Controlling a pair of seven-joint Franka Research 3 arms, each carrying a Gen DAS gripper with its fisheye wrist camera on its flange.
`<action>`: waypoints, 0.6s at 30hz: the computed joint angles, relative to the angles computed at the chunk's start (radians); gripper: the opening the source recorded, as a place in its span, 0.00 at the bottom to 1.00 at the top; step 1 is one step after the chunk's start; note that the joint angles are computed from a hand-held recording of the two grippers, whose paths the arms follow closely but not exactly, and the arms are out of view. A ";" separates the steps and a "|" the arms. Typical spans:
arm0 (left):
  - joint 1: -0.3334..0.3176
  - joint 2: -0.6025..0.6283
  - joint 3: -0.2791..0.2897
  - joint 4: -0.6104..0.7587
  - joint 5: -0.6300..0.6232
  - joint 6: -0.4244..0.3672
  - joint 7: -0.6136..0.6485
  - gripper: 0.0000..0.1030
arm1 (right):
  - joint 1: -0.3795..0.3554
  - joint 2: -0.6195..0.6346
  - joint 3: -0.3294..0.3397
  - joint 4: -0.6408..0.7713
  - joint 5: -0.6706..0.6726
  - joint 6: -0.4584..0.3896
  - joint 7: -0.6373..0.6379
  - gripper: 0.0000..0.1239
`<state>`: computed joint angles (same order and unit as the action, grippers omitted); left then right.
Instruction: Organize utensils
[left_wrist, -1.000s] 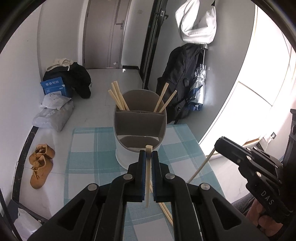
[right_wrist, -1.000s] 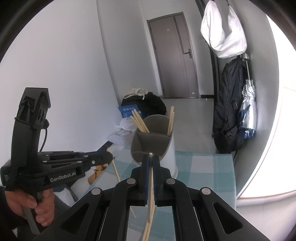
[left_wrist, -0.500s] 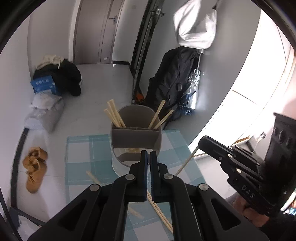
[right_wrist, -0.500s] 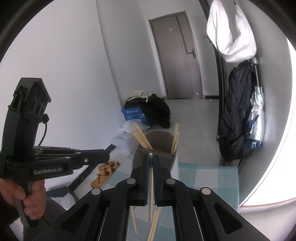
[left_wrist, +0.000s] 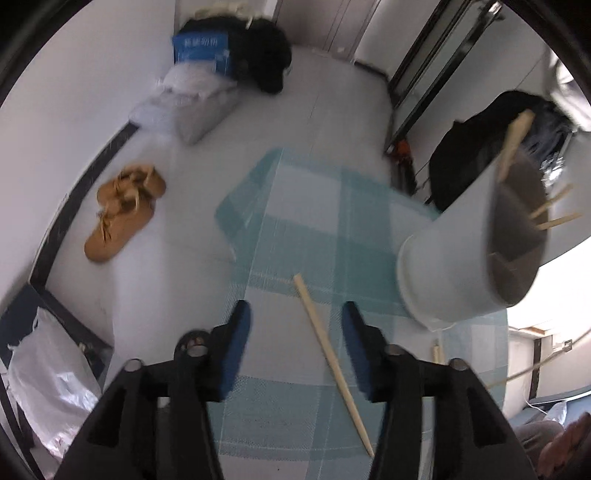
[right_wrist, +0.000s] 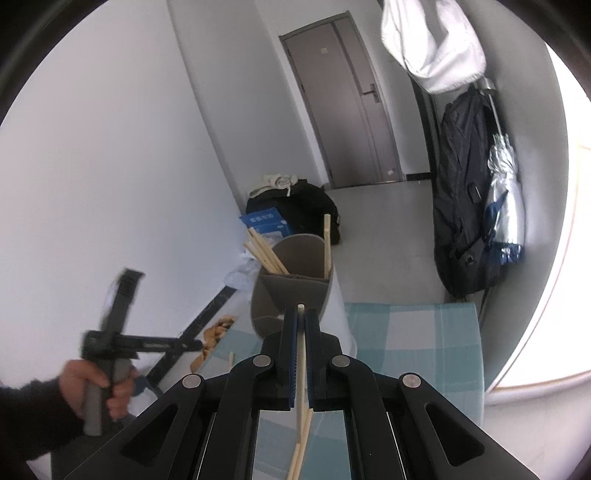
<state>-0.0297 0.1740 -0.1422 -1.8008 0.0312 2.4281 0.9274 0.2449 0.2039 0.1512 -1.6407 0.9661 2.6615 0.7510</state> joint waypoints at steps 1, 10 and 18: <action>-0.007 0.032 0.000 0.036 0.019 -0.017 -0.006 0.47 | -0.003 0.000 0.000 0.000 0.008 0.001 -0.002 0.03; -0.032 0.175 0.010 0.209 0.106 -0.164 -0.074 0.48 | -0.019 -0.002 -0.005 -0.006 0.048 0.001 -0.019 0.03; -0.084 0.272 0.028 0.386 0.214 -0.361 -0.125 0.43 | -0.032 -0.001 -0.010 -0.002 0.083 -0.017 -0.015 0.03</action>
